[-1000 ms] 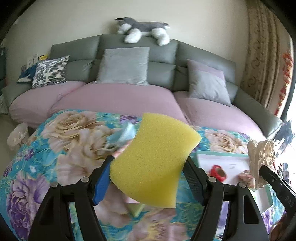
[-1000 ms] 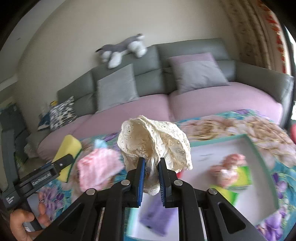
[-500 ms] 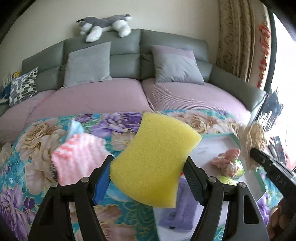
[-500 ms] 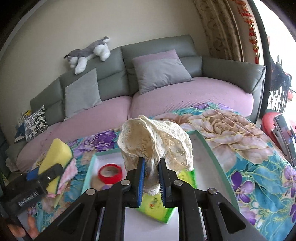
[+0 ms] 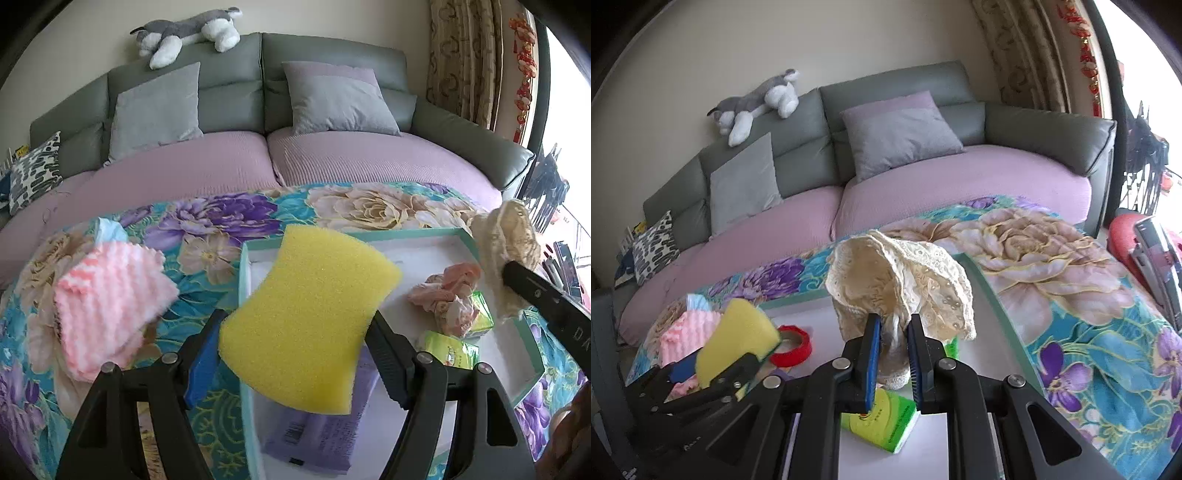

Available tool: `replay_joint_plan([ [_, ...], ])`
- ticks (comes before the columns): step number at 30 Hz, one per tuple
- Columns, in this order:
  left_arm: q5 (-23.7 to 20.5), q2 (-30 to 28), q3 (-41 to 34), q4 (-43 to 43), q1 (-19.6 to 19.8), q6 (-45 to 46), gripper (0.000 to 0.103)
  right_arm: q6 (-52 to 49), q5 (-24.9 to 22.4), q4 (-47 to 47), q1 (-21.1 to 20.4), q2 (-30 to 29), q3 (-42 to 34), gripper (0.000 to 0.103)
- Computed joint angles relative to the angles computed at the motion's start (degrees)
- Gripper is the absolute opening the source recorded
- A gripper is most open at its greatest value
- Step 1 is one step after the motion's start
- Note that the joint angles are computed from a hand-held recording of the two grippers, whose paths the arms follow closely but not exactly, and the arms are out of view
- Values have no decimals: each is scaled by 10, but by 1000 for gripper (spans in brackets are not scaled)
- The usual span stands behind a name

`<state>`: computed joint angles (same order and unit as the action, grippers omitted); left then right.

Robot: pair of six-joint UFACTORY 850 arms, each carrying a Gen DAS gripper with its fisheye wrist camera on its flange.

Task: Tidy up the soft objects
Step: 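Carry the lace cloth and yellow sponge over the white tray with both tools, then open the left tool to drop the sponge while the right tool releases the lace cloth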

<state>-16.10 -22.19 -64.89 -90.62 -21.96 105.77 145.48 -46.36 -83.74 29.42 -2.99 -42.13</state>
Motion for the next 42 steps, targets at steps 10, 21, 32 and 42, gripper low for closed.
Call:
replay_joint_plan([
  [10, 9, -15, -8, 57, -3, -57, 76, -3, 51, -25, -14, -23, -12, 19],
  [21, 6, -24, -16, 136, -2, -132, 79, -40, 81, 14, -24, -38, -22, 22],
  [32, -1, -23, -19, 169, 1, -164, 81, -48, 80, 38, -25, -38, -23, 36],
  [42, -10, -10, -11, 125, 6, -117, 84, -46, 55, 37, -13, -28, -23, 57],
])
